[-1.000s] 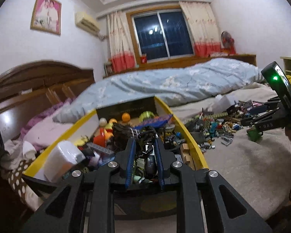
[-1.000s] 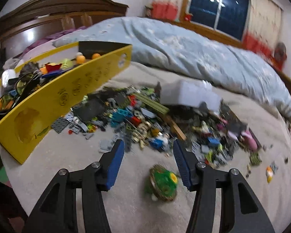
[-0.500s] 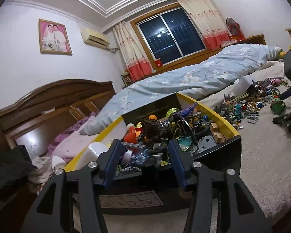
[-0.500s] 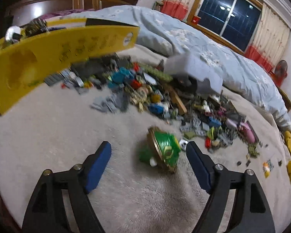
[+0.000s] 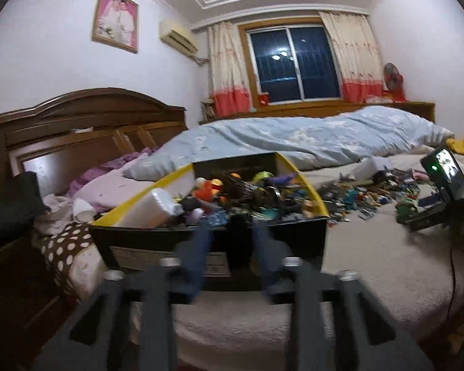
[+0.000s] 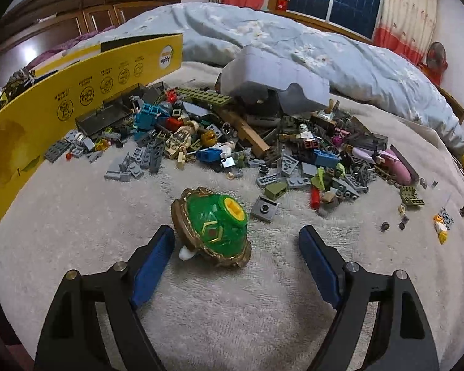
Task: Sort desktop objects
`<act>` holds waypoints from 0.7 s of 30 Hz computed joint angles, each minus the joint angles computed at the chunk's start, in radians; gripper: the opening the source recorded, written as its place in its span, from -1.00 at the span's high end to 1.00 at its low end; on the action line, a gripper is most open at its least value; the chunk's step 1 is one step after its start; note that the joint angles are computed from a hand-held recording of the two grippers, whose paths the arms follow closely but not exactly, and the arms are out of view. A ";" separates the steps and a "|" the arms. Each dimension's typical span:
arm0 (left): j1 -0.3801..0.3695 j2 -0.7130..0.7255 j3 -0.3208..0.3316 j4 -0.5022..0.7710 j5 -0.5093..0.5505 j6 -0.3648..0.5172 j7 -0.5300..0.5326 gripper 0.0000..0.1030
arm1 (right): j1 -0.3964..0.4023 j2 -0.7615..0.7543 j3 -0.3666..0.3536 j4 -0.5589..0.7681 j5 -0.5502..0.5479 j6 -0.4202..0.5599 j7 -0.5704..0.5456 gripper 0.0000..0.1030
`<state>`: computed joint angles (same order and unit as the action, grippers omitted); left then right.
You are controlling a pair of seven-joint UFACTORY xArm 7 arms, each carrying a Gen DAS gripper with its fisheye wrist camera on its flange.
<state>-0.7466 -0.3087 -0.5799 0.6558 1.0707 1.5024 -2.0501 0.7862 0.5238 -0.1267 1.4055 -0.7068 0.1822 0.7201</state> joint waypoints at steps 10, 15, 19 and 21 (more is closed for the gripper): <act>0.112 0.054 0.063 0.038 0.081 -0.053 0.111 0.68 | 0.006 0.001 -0.007 -0.003 -0.017 0.000 0.014 -0.63; 0.097 0.052 0.082 0.062 0.065 0.055 0.079 0.47 | -0.008 -0.003 0.007 -0.011 0.002 -0.010 0.000 -0.63; 0.078 0.004 0.073 0.057 0.069 -0.043 -0.091 0.23 | -0.032 -0.017 0.019 -0.036 0.049 -0.057 -0.015 -0.63; 0.100 -0.027 0.062 0.041 0.126 -0.212 -0.254 -0.02 | -0.007 -0.029 -0.021 -0.059 0.048 -0.117 0.012 -0.63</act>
<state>-0.6471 -0.3354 -0.5174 0.6963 1.1969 1.2902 -2.3039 0.7787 0.4948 -0.1475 1.3462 -0.6590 0.0649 0.7316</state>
